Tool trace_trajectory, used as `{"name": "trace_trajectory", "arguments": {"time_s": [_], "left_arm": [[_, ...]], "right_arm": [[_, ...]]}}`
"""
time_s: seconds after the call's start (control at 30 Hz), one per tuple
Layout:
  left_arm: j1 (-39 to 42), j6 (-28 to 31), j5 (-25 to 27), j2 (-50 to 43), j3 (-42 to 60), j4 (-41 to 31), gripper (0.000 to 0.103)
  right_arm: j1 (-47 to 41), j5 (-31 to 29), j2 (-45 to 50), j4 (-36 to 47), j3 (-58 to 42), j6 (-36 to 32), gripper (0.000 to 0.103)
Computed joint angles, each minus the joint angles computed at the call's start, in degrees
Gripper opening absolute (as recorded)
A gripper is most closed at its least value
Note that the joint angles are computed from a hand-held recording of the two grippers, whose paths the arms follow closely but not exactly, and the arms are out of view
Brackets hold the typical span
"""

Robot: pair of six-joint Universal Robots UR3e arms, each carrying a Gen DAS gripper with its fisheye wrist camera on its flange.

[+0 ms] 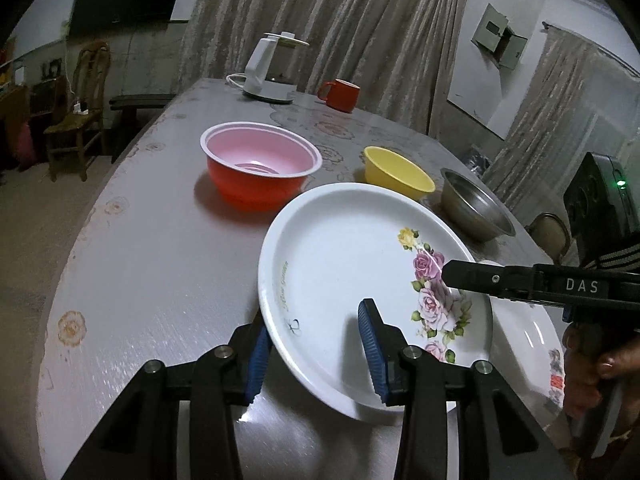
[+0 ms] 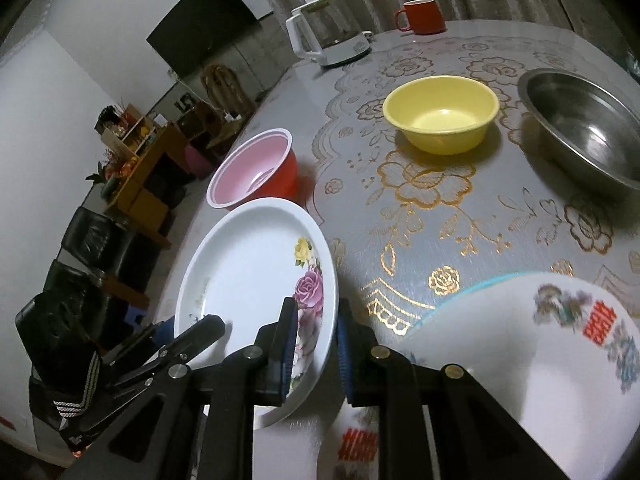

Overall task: Organize plates and bowls
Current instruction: 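Lift the flower plate with the right gripper and carry it over the large white plate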

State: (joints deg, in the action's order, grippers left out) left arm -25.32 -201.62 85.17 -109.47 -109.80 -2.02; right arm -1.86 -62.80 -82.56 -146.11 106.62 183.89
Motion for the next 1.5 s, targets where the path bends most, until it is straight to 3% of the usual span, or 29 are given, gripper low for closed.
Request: {"name": "trace_trajectory", "arguments": {"time_s": [0.6, 0.87, 1.13, 1.5], "left_arm": [[-7.12, -0.28, 2.2, 2.87, 2.4, -1.71, 0.041], [-10.35, -0.31, 2.53, 1.62, 6.02, -3.94, 0.041], [-13.93, 1.26, 2.35, -2.96, 14.53, -9.36, 0.041], [-16.9, 3.91, 0.86, -11.63, 28.47, -17.76, 0.041]], "right_arm": [[-9.37, 6.47, -19.69, -0.44, 18.59, -1.26, 0.018], [-16.48, 10.85, -31.23, 6.89, 25.24, -4.85, 0.018], [-28.61, 15.98, -46.95, 24.88, 29.74, -14.0, 0.018], [-50.29, 20.95, -65.06, 64.4, 26.9, -36.97, 0.018]]}}
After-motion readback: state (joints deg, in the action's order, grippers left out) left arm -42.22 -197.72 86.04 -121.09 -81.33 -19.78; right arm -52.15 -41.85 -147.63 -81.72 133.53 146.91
